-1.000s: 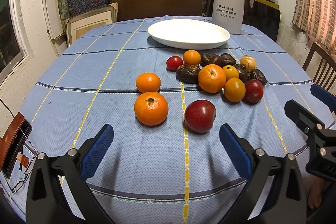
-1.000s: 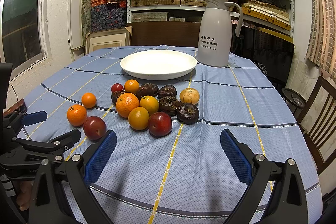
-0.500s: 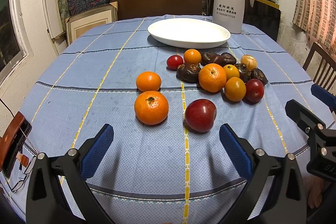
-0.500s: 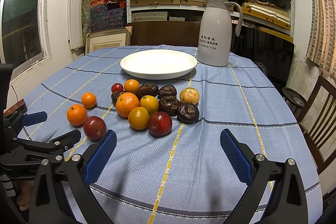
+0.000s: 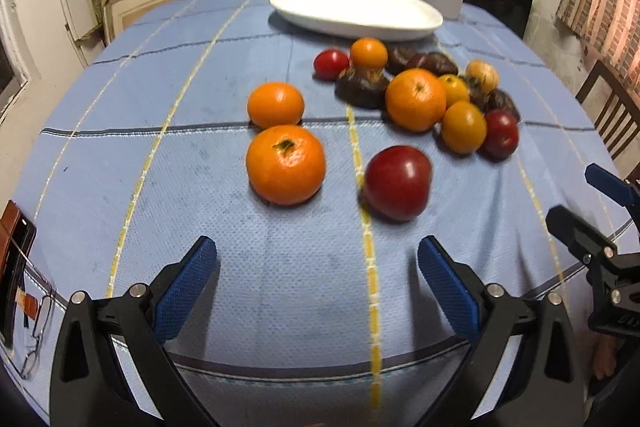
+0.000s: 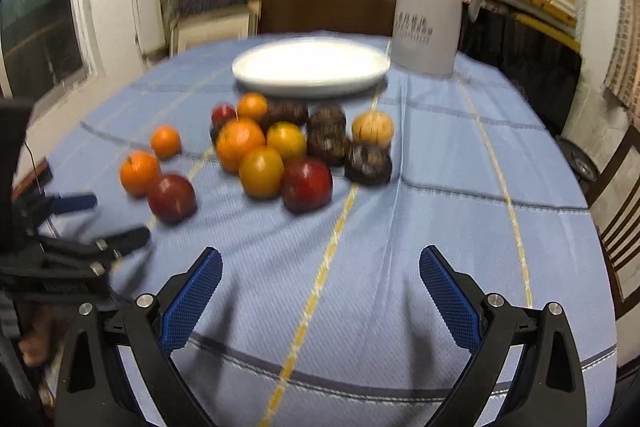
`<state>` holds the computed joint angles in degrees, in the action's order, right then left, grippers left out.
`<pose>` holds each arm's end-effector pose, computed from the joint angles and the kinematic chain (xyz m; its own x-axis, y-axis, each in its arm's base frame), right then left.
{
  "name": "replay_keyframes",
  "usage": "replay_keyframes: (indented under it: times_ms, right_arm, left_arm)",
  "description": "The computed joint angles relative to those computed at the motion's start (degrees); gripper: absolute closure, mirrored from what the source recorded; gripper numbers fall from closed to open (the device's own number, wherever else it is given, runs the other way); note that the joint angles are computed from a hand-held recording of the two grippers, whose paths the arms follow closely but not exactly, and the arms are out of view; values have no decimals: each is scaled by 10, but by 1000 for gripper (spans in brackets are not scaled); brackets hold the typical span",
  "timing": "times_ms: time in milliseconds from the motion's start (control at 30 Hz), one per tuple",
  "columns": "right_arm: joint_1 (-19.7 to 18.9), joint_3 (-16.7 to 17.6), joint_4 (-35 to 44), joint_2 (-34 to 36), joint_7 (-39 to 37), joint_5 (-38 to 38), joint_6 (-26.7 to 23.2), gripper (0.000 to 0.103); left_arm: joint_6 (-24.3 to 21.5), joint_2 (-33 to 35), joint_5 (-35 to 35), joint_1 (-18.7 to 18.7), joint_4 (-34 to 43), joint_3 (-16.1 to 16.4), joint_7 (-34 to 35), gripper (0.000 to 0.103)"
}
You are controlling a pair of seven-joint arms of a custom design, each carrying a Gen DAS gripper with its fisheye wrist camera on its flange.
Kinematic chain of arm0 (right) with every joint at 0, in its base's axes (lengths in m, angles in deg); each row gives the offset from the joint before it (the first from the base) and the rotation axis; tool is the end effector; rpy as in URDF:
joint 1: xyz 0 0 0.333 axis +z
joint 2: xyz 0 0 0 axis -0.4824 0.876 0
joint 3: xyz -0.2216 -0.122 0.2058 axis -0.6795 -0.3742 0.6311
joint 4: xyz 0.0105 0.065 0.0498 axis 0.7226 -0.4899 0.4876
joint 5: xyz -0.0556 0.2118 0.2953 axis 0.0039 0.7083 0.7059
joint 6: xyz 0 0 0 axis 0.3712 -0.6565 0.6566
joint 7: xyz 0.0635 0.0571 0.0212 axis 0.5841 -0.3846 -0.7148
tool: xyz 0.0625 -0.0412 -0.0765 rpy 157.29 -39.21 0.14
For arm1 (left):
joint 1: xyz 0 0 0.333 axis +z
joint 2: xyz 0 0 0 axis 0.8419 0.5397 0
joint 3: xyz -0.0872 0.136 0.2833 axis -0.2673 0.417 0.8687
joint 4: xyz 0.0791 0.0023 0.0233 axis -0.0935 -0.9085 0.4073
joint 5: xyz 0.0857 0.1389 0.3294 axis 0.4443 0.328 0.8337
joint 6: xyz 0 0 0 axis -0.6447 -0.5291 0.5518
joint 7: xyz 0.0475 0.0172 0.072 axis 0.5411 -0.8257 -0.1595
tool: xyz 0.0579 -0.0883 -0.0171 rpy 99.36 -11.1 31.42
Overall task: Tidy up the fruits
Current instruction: 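Grasp a red plum with the right tool while the left tool grasps a tangerine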
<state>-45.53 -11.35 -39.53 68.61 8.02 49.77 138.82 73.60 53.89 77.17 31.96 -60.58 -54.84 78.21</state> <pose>0.6101 0.0587 0.3986 0.3286 -0.9444 -0.0057 -0.6819 -0.2331 -0.6933 0.5977 -0.2999 0.3878 0.0318 -0.9995 -0.0079 -0.8164 -0.0214 -0.5770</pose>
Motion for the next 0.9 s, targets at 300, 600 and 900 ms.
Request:
replay_keyframes:
  times_ms: [300, 600, 900]
  right_arm:
    - [61, -101, 27, 5, 30, -39, -79, 3]
    - [2, -82, 90, 26, -112, 144, -225, 3]
    - [69, -142, 115, 32, -127, 172, -234, 10]
  left_arm:
    - [17, 9, -79, 44, -3, -28, 147, 4]
    - [31, 12, -132, 41, 0, -19, 214, 4]
    - [104, 29, -192, 46, 17, -3, 263, 14]
